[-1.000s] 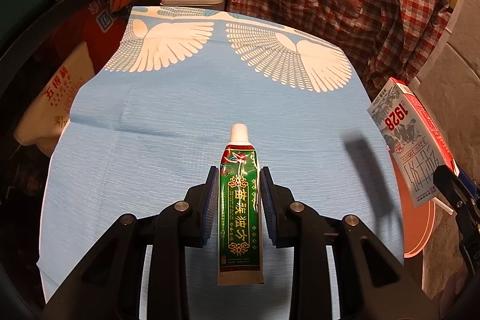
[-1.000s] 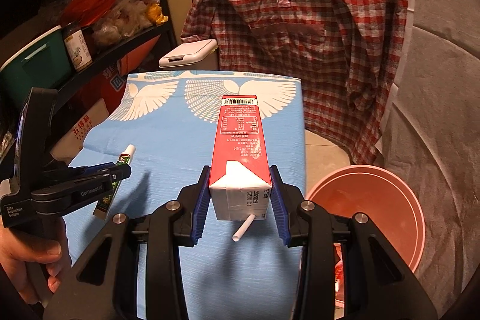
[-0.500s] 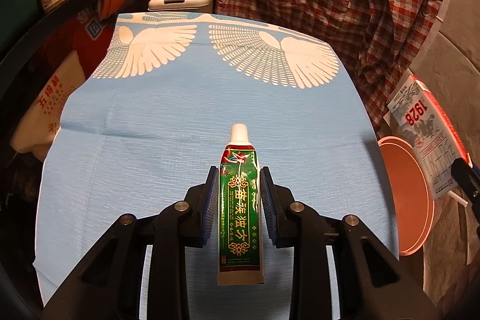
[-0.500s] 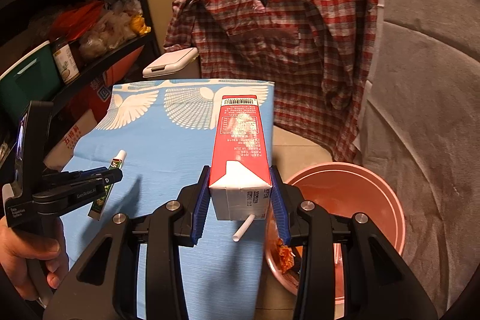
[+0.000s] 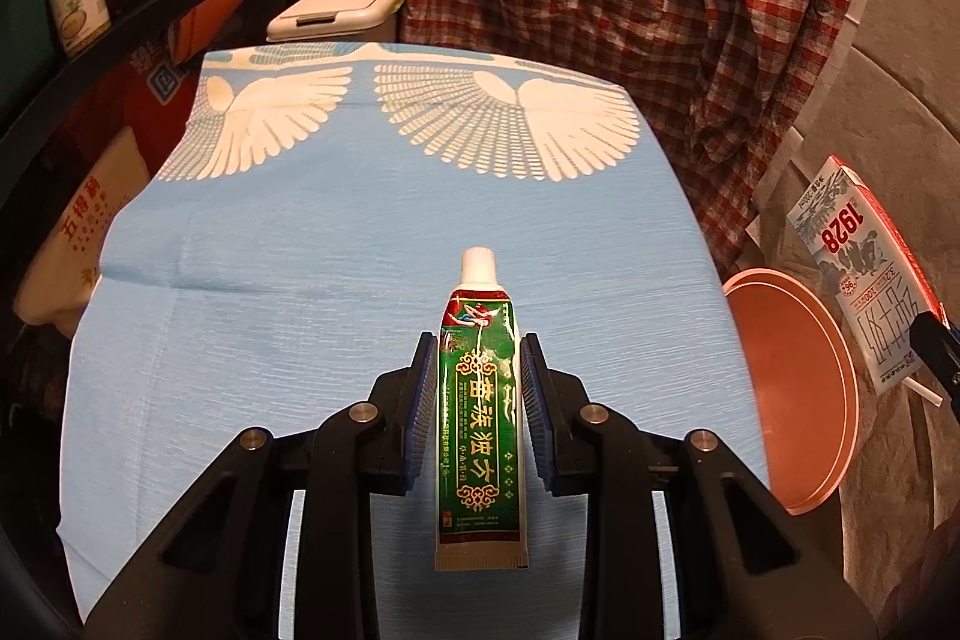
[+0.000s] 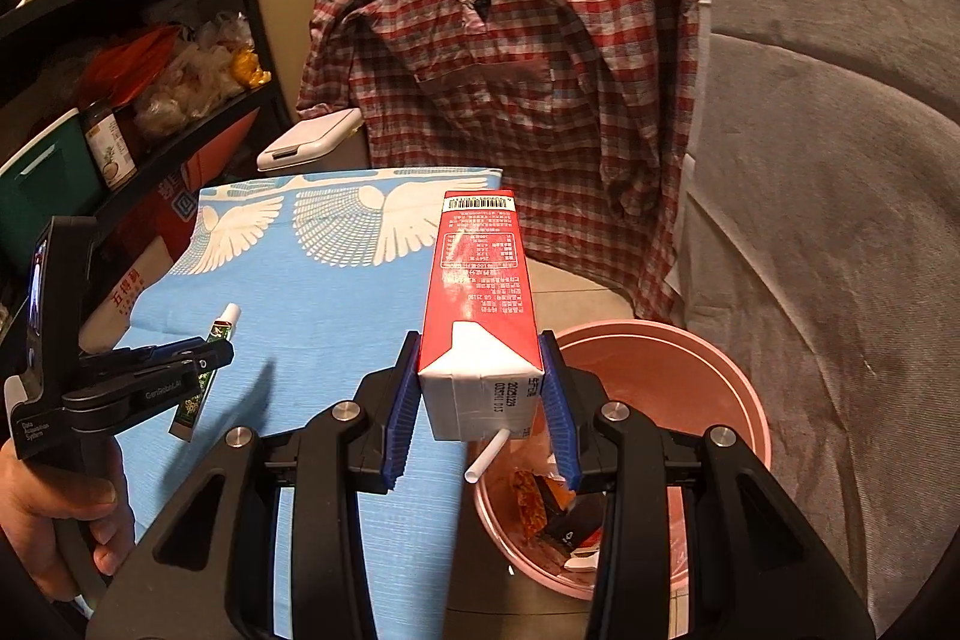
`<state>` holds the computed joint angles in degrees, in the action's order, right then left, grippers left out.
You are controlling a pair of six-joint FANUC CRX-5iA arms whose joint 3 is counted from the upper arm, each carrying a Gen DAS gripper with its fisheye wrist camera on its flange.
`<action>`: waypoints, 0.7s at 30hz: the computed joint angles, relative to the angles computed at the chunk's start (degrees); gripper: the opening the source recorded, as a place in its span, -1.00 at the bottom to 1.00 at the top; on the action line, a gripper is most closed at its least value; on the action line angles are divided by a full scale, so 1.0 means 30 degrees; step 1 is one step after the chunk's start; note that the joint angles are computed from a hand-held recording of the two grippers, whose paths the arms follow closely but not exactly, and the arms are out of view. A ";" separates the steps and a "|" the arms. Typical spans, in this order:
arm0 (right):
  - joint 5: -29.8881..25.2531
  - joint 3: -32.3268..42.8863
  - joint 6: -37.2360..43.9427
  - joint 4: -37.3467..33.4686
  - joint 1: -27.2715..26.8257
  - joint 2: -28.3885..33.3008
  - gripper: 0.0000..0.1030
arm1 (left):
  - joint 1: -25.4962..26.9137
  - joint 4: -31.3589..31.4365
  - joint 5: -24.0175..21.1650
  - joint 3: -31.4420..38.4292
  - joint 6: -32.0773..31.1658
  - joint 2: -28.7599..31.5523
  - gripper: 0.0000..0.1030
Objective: Collect trash
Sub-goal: 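Carry the milk carton with the right tool while the left tool carries the toothpaste to the bucket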
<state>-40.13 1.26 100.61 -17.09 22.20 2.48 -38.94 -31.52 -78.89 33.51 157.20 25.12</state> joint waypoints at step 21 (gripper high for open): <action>-0.1114 0.0235 -0.2774 0.2184 -0.1455 0.0731 -0.26 | -0.0834 -0.0241 0.1299 0.3792 -0.1692 0.2446 -0.46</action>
<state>-43.47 1.97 92.29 -10.53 17.83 4.67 -41.44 -32.24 -75.00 44.88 152.12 32.45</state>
